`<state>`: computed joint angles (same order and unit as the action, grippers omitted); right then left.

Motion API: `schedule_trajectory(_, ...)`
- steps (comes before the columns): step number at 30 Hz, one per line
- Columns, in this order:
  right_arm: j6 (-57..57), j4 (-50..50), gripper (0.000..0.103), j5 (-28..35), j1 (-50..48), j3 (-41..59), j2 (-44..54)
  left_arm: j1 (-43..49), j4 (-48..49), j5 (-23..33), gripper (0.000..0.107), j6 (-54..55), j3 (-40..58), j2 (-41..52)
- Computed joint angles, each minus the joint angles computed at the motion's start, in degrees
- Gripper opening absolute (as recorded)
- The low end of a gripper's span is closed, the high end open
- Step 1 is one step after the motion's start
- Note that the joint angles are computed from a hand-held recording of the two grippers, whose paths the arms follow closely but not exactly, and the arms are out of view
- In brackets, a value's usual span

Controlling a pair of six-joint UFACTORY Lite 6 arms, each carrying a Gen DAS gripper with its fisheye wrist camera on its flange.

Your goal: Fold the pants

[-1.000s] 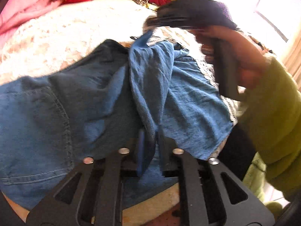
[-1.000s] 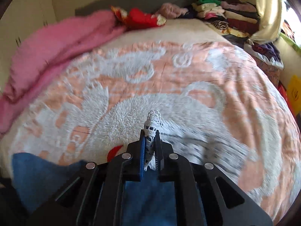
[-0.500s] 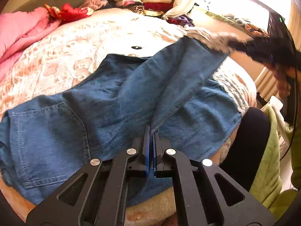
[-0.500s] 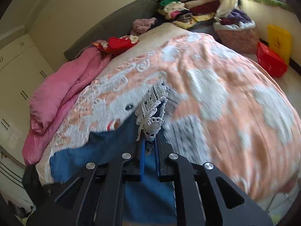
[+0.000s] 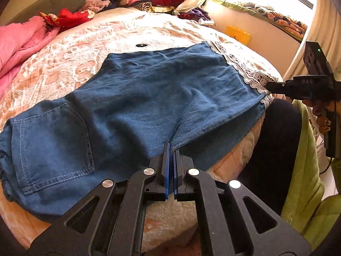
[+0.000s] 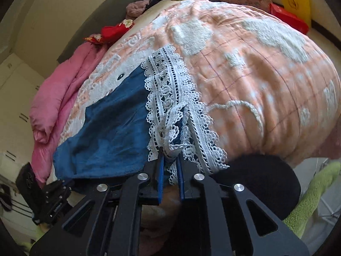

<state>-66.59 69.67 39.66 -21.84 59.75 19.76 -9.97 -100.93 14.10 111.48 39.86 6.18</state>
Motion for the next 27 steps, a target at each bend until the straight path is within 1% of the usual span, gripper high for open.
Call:
schedule_trajectory(2,-1.29,1.37,0.025,0.70,-0.80,-0.20,0.26,-0.25,-0.14,-0.24,0.000,-0.04,-0.05,0.12)
schedule_trajectory(4,-0.56,1.05,0.025,1.16,-1.15,1.42,2.25,-0.38,0.56,-0.40,0.000,-0.86,0.49,0.73)
schedule_trajectory(5,-0.84,0.94,0.020,1.92,-1.83,2.10,3.03,-0.50,0.63,-0.57,0.000,-0.98,0.58,0.84)
schedule_trajectory(6,-1.98,1.50,0.010,1.76,-2.01,1.70,2.84,-0.76,0.74,-0.93,0.000,-1.02,0.52,0.71)
schedule_trajectory(9,-4.42,1.93,0.010,1.10,-2.72,0.12,0.53,-1.06,2.21,-0.98,0.000,-2.29,-0.04,-0.32)
schedule_trajectory(12,-3.92,-0.18,0.010,0.19,-3.43,-0.71,-1.20,-1.51,2.39,-0.66,0.000,-2.17,-0.50,-0.57)
schedule_trajectory(14,-2.82,-1.84,0.010,-0.42,-3.56,-0.81,-0.81,-1.99,2.16,-1.14,0.000,-1.79,-0.24,0.38)
schedule_trajectory(16,-2.44,-2.57,0.010,-1.35,-3.63,-1.05,-0.36,-2.66,2.19,-1.78,0.003,-1.92,0.29,1.89)
schedule_trajectory(19,-1.05,-4.11,0.010,-4.21,-2.44,-1.03,0.11,-2.97,3.23,-2.03,0.003,-3.00,0.86,3.29)
schedule_trajectory(21,0.75,-6.63,0.013,-6.00,-1.51,-1.06,-0.28,-2.88,3.49,-2.03,0.004,-3.13,0.93,3.39)
schedule_trajectory(23,1.94,-8.48,0.020,-7.00,-1.38,-1.52,-1.47,-2.13,6.18,-1.06,0.004,-5.65,1.17,3.38)
schedule_trajectory(24,2.06,-8.56,0.024,-7.26,-1.57,-1.59,-1.77,-1.90,7.15,-0.77,0.009,-6.69,1.04,3.12)
schedule_trajectory(25,2.34,-8.90,0.026,-7.68,-1.87,-1.97,-2.68,-1.34,8.50,-0.17,0.026,-7.89,0.72,2.55)
schedule_trajectory(27,2.14,-9.05,0.035,-10.46,-1.86,-3.55,-6.00,0.21,9.39,1.56,0.047,-8.07,-1.03,-0.16)
